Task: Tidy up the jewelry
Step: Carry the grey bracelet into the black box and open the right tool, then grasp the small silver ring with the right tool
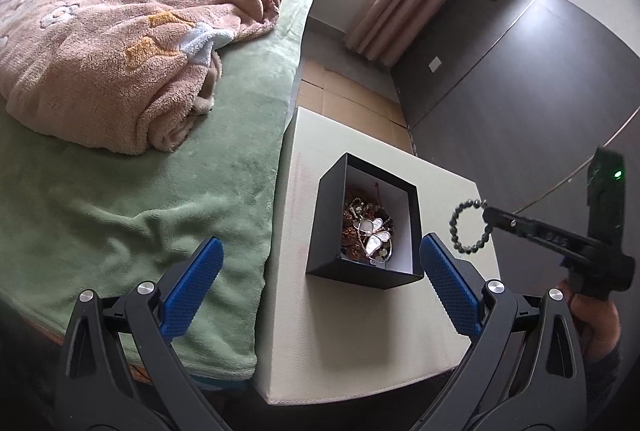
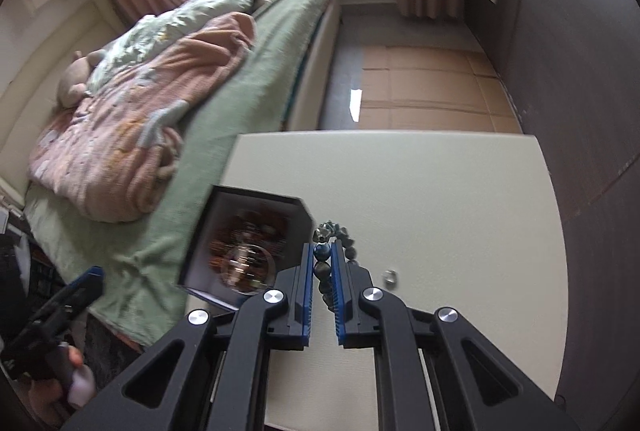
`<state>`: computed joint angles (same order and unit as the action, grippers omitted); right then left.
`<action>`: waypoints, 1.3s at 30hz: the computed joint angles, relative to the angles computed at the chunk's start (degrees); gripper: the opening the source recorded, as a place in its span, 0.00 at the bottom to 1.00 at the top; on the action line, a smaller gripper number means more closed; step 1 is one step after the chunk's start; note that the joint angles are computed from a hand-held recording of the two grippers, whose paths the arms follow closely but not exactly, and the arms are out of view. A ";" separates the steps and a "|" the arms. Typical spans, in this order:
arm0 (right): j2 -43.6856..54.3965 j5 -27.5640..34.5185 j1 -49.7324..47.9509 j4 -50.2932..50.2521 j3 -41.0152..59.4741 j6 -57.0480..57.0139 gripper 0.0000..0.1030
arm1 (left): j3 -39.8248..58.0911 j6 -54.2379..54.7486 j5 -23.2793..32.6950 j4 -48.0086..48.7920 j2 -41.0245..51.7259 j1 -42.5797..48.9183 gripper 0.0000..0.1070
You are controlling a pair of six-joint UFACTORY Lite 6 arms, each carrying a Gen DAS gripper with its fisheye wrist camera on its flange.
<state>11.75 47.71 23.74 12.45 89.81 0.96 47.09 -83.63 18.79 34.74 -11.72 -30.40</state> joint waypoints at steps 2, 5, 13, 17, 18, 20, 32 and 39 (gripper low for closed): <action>0.11 0.51 1.35 0.67 1.47 0.28 0.08 | 0.14 1.38 -0.09 -1.02 0.11 0.32 0.92; 2.32 0.90 3.38 5.08 5.57 -1.72 0.09 | 0.24 4.75 -0.35 -3.57 0.14 1.24 0.92; 2.38 -0.66 3.53 2.59 4.13 -0.12 0.46 | -0.05 8.52 -0.92 -6.79 -0.04 2.81 0.92; 1.79 -1.35 0.26 1.46 0.27 -1.12 0.45 | -0.56 8.50 -2.15 -7.50 0.73 3.18 0.92; 2.00 -1.53 -0.70 1.85 -0.50 -1.78 0.45 | -0.54 8.26 -2.36 -7.32 1.01 3.10 0.92; 2.24 -2.01 -1.88 1.62 -1.88 -2.10 0.45 | -0.07 7.80 -2.50 -6.70 1.91 2.89 0.92; 7.43 -5.63 -4.66 -2.29 -7.30 -1.92 0.38 | 1.82 5.44 -4.06 -4.55 6.70 2.38 0.92; 13.55 -5.69 -3.73 -8.05 -4.92 2.20 0.27 | 2.14 6.19 -5.02 -5.19 8.14 3.15 0.92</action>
<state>25.31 42.02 20.01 4.40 84.90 3.17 49.23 -77.44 13.77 29.55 -3.58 -27.24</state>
